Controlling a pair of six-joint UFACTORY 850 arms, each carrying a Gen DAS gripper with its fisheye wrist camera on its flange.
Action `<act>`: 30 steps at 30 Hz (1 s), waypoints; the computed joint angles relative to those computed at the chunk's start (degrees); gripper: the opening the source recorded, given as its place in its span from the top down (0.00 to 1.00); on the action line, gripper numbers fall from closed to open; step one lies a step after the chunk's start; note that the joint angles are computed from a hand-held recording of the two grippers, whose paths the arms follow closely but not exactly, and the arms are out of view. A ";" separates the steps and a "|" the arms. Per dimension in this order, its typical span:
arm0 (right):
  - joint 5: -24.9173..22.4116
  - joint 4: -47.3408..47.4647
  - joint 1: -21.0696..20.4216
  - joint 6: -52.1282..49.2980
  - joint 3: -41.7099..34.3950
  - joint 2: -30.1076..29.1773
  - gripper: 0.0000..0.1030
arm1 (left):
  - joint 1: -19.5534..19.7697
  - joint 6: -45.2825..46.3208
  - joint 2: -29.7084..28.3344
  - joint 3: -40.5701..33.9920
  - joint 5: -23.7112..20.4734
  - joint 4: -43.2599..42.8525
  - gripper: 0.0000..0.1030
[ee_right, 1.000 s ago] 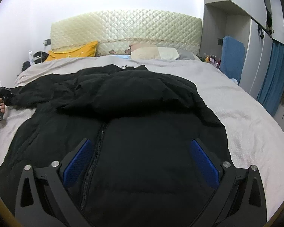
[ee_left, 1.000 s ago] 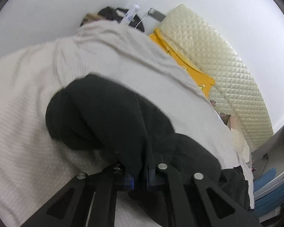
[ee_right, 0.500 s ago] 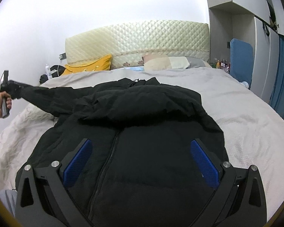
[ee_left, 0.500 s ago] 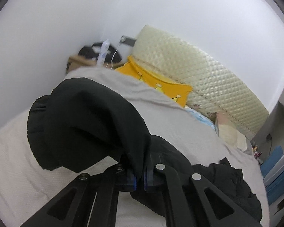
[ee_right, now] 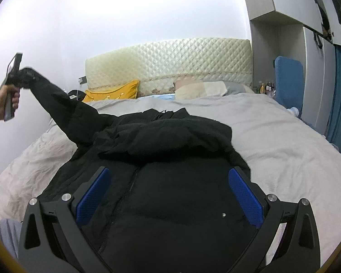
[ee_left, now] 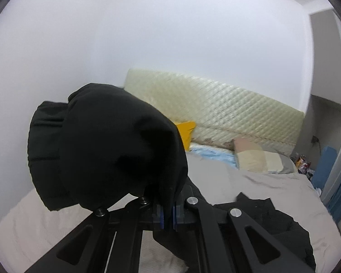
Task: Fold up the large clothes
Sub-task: 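Lift the sleeve with the left tool and fold it across the jacket body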
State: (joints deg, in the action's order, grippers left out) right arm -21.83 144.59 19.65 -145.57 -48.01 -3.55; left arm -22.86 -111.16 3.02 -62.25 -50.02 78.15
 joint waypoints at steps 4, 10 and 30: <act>-1.72 -3.50 -2.37 3.59 -0.15 -0.05 0.00 | -4.88 3.98 -5.29 -7.59 -3.08 -0.22 0.97; -3.99 -7.07 -5.13 7.06 -0.66 -0.40 0.00 | -9.97 10.91 -14.85 -19.82 -5.29 -0.60 0.97; -8.45 -11.29 -11.79 14.25 -3.11 -3.98 0.00 | -15.22 39.13 -60.67 -76.35 2.48 -21.04 0.96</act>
